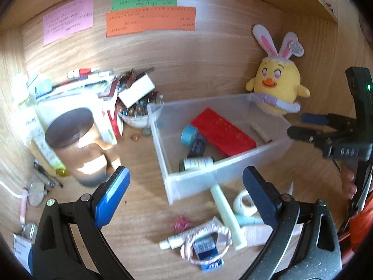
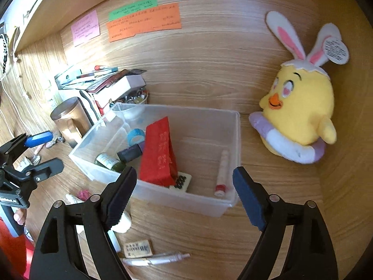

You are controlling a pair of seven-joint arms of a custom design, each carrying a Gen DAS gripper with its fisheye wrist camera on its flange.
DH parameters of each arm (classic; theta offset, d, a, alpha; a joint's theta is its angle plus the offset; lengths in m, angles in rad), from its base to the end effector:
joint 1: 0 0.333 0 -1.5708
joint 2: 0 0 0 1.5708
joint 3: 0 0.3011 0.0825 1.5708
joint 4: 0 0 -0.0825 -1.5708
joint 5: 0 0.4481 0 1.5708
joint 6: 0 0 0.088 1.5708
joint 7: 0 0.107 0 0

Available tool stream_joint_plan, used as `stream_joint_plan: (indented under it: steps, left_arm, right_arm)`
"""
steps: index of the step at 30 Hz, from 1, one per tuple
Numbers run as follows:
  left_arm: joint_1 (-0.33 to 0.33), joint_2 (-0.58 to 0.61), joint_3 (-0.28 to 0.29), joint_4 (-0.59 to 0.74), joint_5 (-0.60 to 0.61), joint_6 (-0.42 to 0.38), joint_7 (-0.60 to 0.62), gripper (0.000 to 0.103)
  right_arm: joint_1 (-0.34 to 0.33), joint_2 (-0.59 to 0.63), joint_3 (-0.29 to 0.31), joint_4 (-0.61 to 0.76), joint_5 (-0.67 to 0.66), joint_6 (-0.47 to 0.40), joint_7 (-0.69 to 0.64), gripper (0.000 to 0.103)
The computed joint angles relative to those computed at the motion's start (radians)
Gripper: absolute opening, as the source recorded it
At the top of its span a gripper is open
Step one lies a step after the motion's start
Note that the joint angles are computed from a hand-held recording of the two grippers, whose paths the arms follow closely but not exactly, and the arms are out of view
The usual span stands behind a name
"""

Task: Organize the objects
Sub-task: 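Move both tools back over the loose items on the desk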

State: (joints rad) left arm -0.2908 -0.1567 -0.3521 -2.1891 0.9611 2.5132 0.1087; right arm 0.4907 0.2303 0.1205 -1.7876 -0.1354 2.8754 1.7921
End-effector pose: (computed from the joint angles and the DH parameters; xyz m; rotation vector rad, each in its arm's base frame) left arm 0.4733 -0.3682 0.4540 -1.8018 1.5742 -0.7665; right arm 0.5945 0.4181 0.4854 -1.9921 1.1972 -0.4593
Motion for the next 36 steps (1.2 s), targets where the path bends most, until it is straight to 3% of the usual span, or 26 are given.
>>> stream_joint_plan:
  steps: [8, 15, 19, 25, 31, 36]
  left_arm:
    - [-0.016, -0.05, -0.011, -0.105, -0.108, 0.028, -0.007, 0.099]
    - [-0.033, -0.069, -0.048, -0.142, -0.119, -0.005, -0.007, 0.098]
    - [-0.042, -0.051, -0.046, -0.141, -0.127, 0.041, 0.016, 0.076]
    - [-0.048, 0.0, -0.03, -0.119, -0.16, 0.093, 0.052, 0.054]
    - [-0.056, 0.027, -0.022, -0.1, -0.164, 0.104, 0.08, 0.05]
    - [-0.065, 0.041, -0.014, -0.094, -0.173, 0.112, 0.107, 0.046]
  right_arm:
    - [-0.004, -0.051, -0.022, -0.097, -0.056, -0.008, 0.074, 0.083]
    - [-0.023, -0.096, -0.021, -0.189, -0.09, -0.035, 0.119, 0.083]
    - [-0.038, -0.106, -0.013, -0.227, -0.073, -0.039, 0.13, 0.082]
    - [-0.053, -0.106, 0.02, -0.256, 0.029, -0.033, 0.055, 0.082]
    - [-0.029, -0.099, 0.04, -0.26, 0.056, -0.005, -0.009, 0.082]
    - [-0.015, -0.063, 0.067, -0.212, 0.113, -0.034, -0.128, 0.082]
